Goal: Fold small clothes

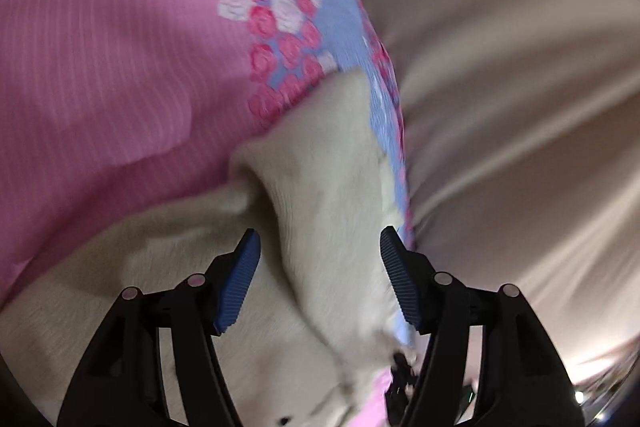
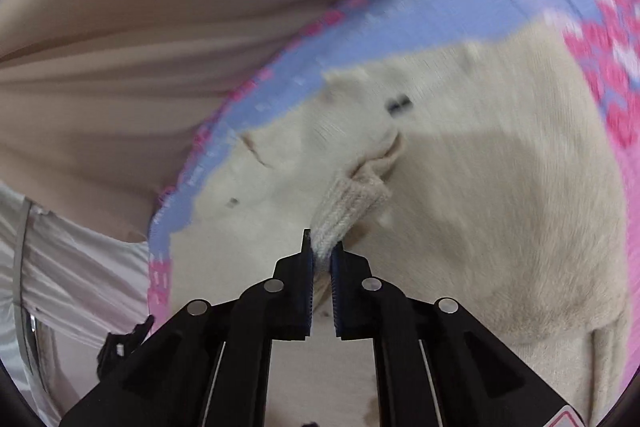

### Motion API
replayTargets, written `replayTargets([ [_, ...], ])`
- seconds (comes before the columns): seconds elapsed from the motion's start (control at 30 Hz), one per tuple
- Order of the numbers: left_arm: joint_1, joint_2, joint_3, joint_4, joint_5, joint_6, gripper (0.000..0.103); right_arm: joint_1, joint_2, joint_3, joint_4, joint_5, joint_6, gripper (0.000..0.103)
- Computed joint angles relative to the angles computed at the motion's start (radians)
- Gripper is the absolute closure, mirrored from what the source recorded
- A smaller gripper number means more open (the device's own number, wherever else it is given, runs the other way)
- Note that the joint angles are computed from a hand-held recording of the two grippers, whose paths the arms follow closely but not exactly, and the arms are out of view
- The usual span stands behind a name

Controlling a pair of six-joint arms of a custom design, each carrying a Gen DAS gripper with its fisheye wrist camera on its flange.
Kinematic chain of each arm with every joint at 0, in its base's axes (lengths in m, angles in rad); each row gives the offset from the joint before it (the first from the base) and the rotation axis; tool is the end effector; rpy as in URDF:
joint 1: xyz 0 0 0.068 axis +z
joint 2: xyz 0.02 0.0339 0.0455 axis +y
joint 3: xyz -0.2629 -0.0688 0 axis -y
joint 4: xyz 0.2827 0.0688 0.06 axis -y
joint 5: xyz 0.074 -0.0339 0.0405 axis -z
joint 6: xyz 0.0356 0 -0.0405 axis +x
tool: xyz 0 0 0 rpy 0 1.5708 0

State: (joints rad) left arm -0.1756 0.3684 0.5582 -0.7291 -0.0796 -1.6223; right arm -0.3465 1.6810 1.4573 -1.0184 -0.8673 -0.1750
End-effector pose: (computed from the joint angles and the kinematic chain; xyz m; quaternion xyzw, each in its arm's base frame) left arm 0.1334 -0.0208 0.2642 -0.5901 0.6386 -0.3642 0.3338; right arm 0.3565 -0.0998 0.2788 0.0082 0.8978 0.3622 0.2503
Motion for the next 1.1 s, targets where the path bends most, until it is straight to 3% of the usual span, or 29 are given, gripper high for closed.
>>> replayTargets([
  [0.1,0.095,0.011,-0.051,0.092,0.085,-0.076,0.044,-0.048,-0.027,0.044,0.018,-0.042,0.019,0.096],
  [0.23,0.134,-0.076,-0.123,0.163,0.091,-0.181,0.049,-0.143,-0.009,0.091,0.024,-0.052,0.010,0.096],
  [0.33,0.108,-0.035,-0.115,0.139,0.082,-0.144,0.067,-0.169,0.068,0.104,0.008,0.067,-0.061,0.096],
  [0.4,0.055,-0.008,-0.111,0.111,0.038,-0.142,0.086,-0.176,0.123,0.083,0.016,0.150,-0.081,0.096],
  [0.43,0.040,-0.003,-0.109,0.101,0.020,-0.146,0.089,-0.176,0.147,0.072,0.017,0.177,-0.088,0.096],
  [0.53,0.002,0.020,-0.075,0.045,-0.023,-0.094,0.088,-0.196,0.156,0.008,0.062,0.156,-0.100,0.099],
  [0.63,0.000,0.128,-0.009,0.006,-0.038,0.033,0.088,-0.191,0.149,0.013,0.062,0.167,-0.076,0.098],
  [0.7,-0.020,0.165,0.022,-0.025,-0.063,0.085,0.087,-0.201,0.056,-0.038,0.136,0.228,-0.022,0.096],
  [0.77,-0.063,0.180,0.038,-0.059,-0.104,0.109,0.086,-0.201,-0.110,-0.138,0.268,0.303,0.050,0.083],
  [0.8,-0.070,0.182,0.036,-0.061,-0.110,0.118,0.086,-0.195,-0.160,-0.155,0.287,0.281,0.041,0.083],
  [0.87,-0.076,0.165,0.021,-0.055,-0.115,0.118,0.086,-0.105,-0.185,-0.099,0.197,0.216,-0.058,0.083],
  [0.97,-0.083,0.131,0.002,-0.059,-0.115,0.104,0.086,0.170,-0.138,0.027,0.020,0.193,-0.199,0.078],
  [1.1,-0.093,0.171,0.026,-0.057,-0.122,0.122,0.085,0.500,0.000,0.158,-0.008,0.234,-0.183,0.074],
])
